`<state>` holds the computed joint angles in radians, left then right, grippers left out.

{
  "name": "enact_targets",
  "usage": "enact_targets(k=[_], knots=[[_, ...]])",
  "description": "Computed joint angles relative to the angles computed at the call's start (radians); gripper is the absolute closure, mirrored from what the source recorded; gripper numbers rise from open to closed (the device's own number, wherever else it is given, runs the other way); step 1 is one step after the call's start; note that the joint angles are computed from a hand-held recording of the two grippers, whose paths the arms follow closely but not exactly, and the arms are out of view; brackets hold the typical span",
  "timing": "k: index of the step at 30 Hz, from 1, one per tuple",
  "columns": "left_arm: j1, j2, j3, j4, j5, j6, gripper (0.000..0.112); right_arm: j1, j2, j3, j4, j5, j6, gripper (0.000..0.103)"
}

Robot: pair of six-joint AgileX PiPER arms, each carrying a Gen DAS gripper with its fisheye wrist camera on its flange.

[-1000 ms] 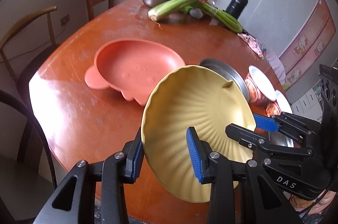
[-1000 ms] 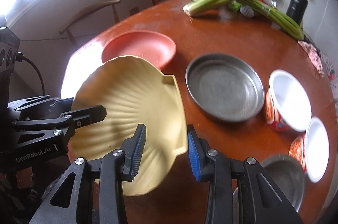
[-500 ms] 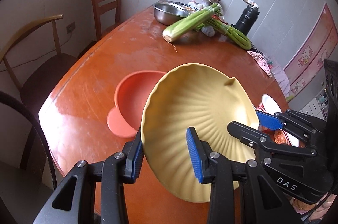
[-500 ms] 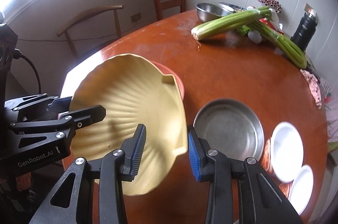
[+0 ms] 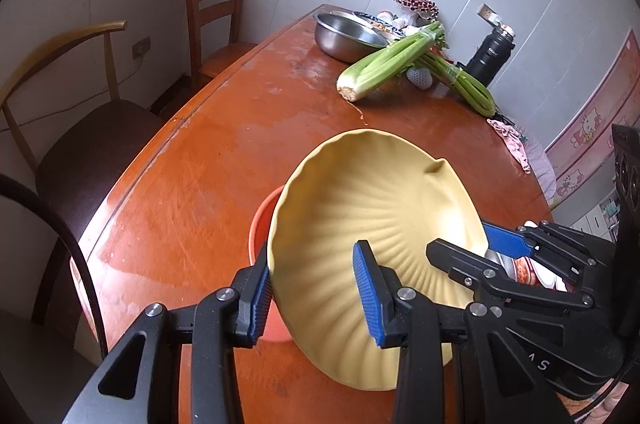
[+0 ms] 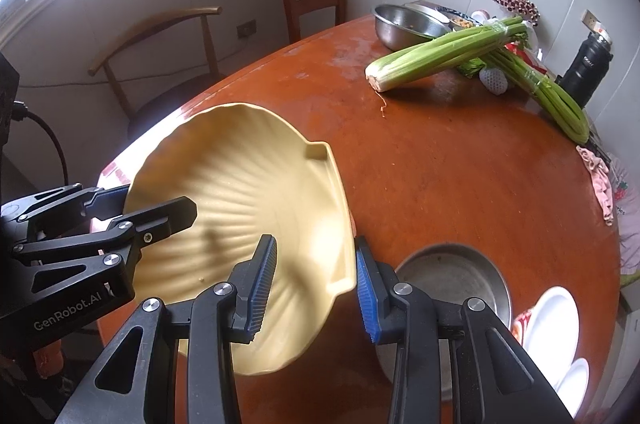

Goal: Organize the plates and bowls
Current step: 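Lower the yellow plate into the orange plate with the left tool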

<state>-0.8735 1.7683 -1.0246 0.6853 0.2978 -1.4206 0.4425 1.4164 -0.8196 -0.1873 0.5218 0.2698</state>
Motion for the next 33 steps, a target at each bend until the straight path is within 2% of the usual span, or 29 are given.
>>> enact_targets(k=[4, 8, 11, 33], knots=[[0.018, 0.029, -0.012, 0.005, -0.012, 0.004, 0.073, -0.006, 0.06, -0.029, -0.003, -0.012, 0.002, 0.063], [0.038, 0.051, -0.022, -0.057, -0.027, 0.072, 0.073, -0.002, 0.105, -0.048, -0.028, -0.019, 0.03, 0.063], [0.037, 0.061, -0.03, -0.03, -0.024, 0.051, 0.073, -0.01, 0.131, -0.058, -0.024, -0.028, 0.029, 0.063], [0.036, 0.118, -0.066, -0.051, -0.022, 0.077, 0.073, -0.031, 0.19, -0.056, -0.039, -0.06, 0.064, 0.063]])
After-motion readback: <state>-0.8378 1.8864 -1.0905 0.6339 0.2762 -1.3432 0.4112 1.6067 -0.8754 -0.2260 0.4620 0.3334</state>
